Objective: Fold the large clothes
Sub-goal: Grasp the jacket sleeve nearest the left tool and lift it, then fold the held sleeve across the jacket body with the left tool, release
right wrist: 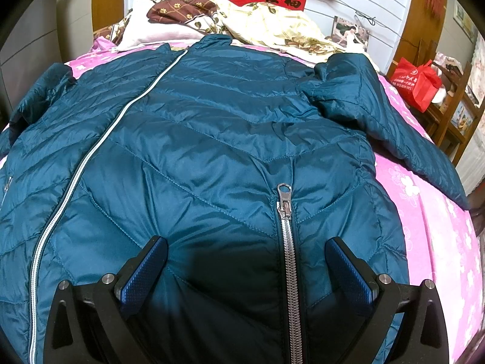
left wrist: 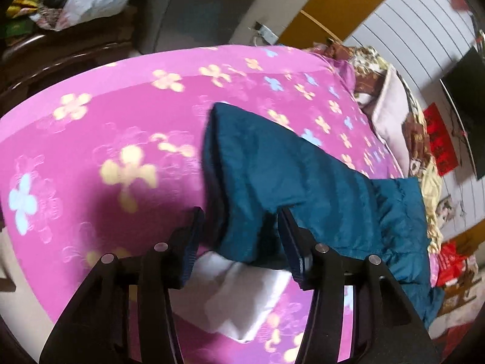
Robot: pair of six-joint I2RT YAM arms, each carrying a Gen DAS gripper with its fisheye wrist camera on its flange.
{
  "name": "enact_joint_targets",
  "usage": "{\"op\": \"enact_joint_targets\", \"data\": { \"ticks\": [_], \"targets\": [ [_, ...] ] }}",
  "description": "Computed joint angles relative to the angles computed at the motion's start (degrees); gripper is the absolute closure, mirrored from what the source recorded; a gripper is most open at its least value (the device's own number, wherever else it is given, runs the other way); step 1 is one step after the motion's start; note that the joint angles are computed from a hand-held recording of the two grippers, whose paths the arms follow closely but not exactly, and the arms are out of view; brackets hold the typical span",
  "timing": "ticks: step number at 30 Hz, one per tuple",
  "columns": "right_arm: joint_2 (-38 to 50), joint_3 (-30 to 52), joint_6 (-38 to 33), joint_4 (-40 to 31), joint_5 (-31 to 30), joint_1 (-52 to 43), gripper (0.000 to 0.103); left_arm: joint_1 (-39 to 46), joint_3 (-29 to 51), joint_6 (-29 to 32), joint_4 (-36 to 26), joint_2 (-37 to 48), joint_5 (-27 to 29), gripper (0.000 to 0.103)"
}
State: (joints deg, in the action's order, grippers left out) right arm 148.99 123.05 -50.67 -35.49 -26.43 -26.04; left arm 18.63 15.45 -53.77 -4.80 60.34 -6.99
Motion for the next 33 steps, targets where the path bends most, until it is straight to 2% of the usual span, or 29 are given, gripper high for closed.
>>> {"op": "enact_joint_targets", "data": {
  "ticks": [3, 4, 5, 7, 13, 16, 20, 23, 27, 33],
  "targets": [
    [-0.1, -0.1, 0.1, 0.0, 0.0, 0.1, 0.0, -0.4, -0.4, 0.5, 2.6, 1.7, 0.7, 0.052],
    [-0.1, -0.1, 0.1, 0.0, 0.0, 0.1, 0.0, -0.8, 0.1, 1.2, 3.5, 3.2, 0.9, 0.056],
    [-0.1, -0.1, 0.1, 0.0, 0.0, 0.1, 0.0, -1.8, 1.1, 1.5, 3.8, 4.8, -0.3, 0.072],
    [-0.1, -0.2, 0.1, 0.0, 0.0, 0.1, 0.0, -3.1, 3.3, 1.2, 3.1, 7.4, -2.4, 0.091],
    [0.0, 0.8, 0.5, -1.0, 0.2, 0.2, 0.0, -6.4, 5.8, -3.7, -2.5, 0.3, -9.7, 0.095],
    [-1.8, -2.0, 2.0, 3.3, 0.9, -0.2, 0.0, -12.1, 8.9, -4.2, -4.4, -3.6, -13.7, 0.095],
    [-3.2, -3.3, 4.9, 7.6, 0.5, -1.7, 0.0, -22.1, 17.8, -2.8, -3.1, 0.5, -17.8, 0.095],
    [-0.3, 3.4, 7.1, 3.5, 0.0, -3.0, 0.0, -29.4, 28.3, -1.1, -0.9, 10.1, -19.8, 0.095],
    [2.2, 8.9, 7.9, 0.6, 0.3, -4.3, 0.0, -36.2, 45.9, 2.6, 0.1, 25.5, -19.0, 0.095],
    [5.0, 15.7, 10.7, -1.3, -1.6, -6.8, 0.0, -42.7, 79.9, 7.9, -6.9, 51.4, -14.3, 0.095]
  ]
}}
